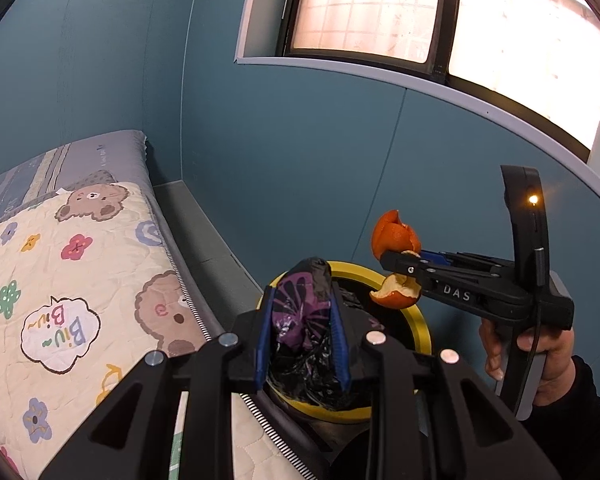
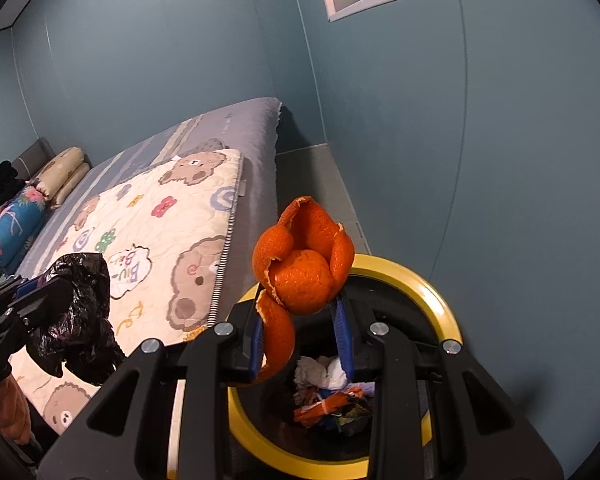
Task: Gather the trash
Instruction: 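Open the right gripper over the bin while the left releases the black bag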
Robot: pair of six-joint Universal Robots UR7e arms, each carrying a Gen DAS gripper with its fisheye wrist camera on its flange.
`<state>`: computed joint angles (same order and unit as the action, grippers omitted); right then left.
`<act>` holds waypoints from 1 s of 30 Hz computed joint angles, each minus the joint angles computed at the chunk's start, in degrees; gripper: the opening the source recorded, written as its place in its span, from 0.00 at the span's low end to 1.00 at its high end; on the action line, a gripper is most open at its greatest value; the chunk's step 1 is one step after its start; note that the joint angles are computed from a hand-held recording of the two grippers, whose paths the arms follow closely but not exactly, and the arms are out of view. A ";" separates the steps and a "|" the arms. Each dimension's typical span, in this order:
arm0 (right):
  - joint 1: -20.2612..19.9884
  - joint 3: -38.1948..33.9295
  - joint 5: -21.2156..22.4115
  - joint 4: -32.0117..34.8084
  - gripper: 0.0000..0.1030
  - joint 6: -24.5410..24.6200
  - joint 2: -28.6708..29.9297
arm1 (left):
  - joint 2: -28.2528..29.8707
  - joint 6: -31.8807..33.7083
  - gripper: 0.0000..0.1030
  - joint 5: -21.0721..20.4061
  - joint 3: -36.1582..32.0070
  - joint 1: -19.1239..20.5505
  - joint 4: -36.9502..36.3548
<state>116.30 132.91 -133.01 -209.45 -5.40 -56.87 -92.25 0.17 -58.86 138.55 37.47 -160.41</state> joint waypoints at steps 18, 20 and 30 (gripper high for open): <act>-4.76 -0.09 -0.17 -2.46 0.28 -0.31 2.50 | 12.77 0.61 0.24 -4.24 -2.04 5.92 -7.52; -5.42 -0.62 -0.25 -2.59 0.28 -0.54 3.17 | 14.16 0.48 0.24 -5.48 -2.85 7.11 -7.15; -6.57 -1.26 -1.32 -2.70 0.35 0.57 3.99 | 16.67 -0.51 0.27 -6.78 -4.40 9.13 -6.17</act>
<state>109.73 131.65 -134.33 -212.15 -4.83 -52.88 -75.58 -0.34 -65.63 134.15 46.60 -166.59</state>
